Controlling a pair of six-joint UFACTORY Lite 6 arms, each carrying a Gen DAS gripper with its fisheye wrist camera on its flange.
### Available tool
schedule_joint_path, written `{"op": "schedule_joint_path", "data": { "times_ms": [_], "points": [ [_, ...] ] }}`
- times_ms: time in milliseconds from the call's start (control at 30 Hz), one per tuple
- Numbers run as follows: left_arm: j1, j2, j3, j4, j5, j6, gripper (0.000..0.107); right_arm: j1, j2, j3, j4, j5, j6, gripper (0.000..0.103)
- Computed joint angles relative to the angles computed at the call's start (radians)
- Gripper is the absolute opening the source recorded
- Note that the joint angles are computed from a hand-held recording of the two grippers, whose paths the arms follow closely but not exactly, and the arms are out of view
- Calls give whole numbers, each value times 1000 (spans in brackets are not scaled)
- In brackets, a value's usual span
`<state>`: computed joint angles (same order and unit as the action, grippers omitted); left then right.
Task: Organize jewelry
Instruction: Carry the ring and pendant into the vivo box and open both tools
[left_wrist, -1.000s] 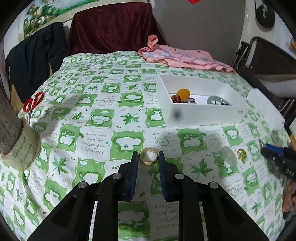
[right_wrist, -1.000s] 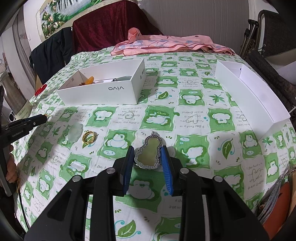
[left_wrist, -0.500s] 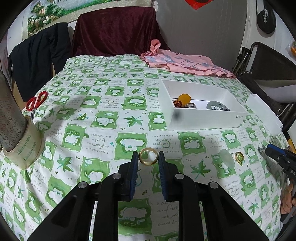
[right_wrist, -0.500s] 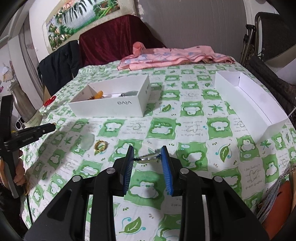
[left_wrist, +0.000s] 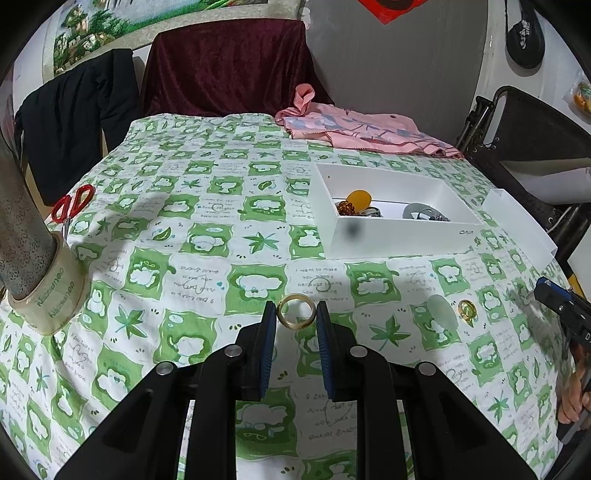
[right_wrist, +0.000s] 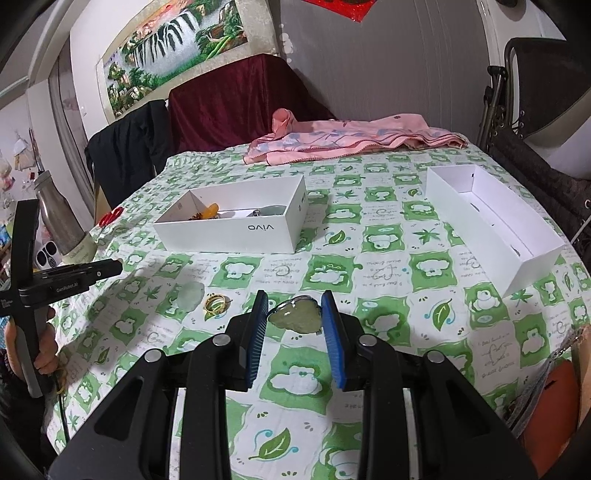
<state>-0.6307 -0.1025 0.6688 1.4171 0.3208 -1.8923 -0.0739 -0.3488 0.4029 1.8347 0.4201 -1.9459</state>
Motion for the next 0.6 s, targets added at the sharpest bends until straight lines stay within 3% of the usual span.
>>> {"op": "schedule_joint_path", "data": {
  "times_ms": [300,600],
  "points": [
    [39,33,105,-93,-43,133,22,-46,54,104,-156,86,192,29],
    [52,165,345,-319,-37,424,22,39,176,303,-213,66,304,29]
  ]
}}
